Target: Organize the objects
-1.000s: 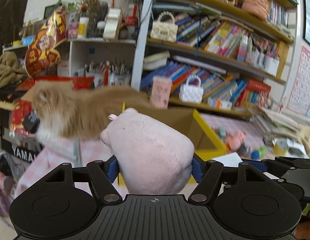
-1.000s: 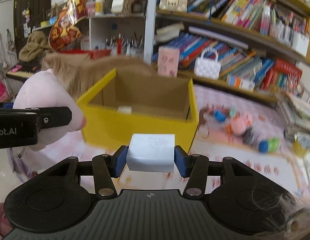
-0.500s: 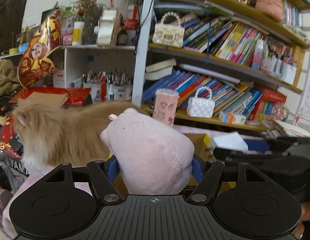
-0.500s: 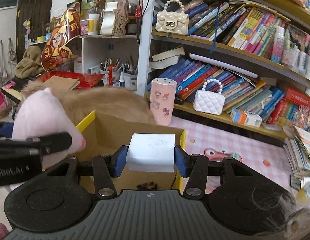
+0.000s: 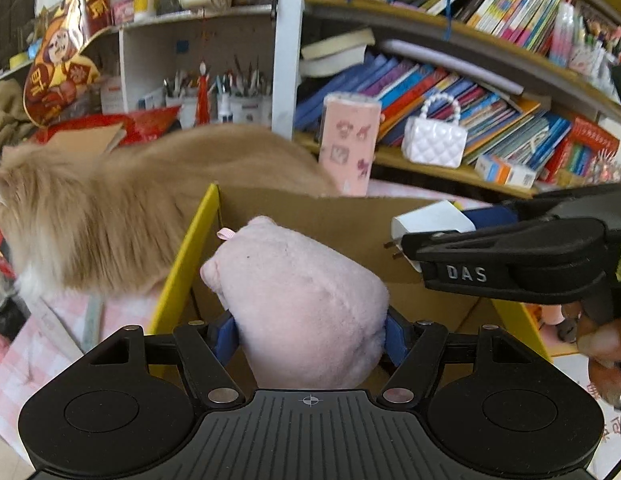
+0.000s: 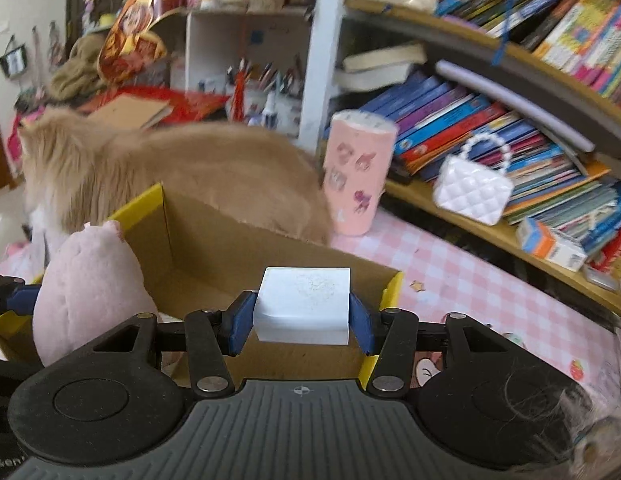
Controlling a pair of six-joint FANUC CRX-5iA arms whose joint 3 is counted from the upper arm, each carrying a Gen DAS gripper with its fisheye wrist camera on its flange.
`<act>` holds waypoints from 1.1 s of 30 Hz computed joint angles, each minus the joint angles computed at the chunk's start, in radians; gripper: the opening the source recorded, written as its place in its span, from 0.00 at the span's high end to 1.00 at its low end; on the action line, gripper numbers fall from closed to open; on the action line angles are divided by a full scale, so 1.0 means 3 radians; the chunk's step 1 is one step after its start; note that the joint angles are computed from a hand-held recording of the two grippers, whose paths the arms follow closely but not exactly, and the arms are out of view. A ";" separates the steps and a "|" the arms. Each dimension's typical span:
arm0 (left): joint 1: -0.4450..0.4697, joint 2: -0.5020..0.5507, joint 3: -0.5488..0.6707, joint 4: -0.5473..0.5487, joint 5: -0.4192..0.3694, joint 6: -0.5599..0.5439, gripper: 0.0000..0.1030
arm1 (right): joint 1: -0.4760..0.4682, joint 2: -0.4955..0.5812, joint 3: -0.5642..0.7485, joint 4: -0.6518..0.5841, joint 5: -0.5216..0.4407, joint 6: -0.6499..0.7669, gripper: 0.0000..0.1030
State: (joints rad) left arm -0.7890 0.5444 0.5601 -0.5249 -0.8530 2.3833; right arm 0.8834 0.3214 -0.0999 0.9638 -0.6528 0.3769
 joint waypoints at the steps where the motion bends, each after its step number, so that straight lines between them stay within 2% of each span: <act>1: 0.0006 0.0039 0.0042 0.0042 -0.0037 -0.0046 0.31 | -0.0009 0.0030 0.0046 -0.0082 0.0009 0.0138 0.54; 8: 0.0028 0.0254 0.0273 0.0236 -0.0288 -0.0261 0.31 | -0.0041 0.0285 0.0477 -0.0784 -0.0111 0.1158 0.54; 14: 0.0051 0.0340 0.0346 0.0319 -0.0403 -0.0302 0.31 | -0.0050 0.0435 0.0725 -0.1204 -0.0314 0.1611 0.54; 24: 0.0042 0.0422 0.0454 0.0291 -0.0486 -0.0296 0.24 | -0.0049 0.0438 0.0751 -0.1265 -0.0294 0.1739 0.55; 29: 0.0006 0.0413 0.0481 0.0176 -0.0510 -0.0261 0.21 | -0.0071 0.0328 0.0488 -0.0929 -0.0010 0.1359 0.53; 33: -0.0068 0.0323 0.0434 -0.0086 -0.0433 -0.0133 0.16 | -0.0101 0.0224 0.0241 -0.0505 0.0188 0.0877 0.53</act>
State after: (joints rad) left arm -0.8094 0.6412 0.6904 -0.5507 -0.9828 2.3435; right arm 0.8532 0.3886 -0.0275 0.8124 -0.5965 0.6400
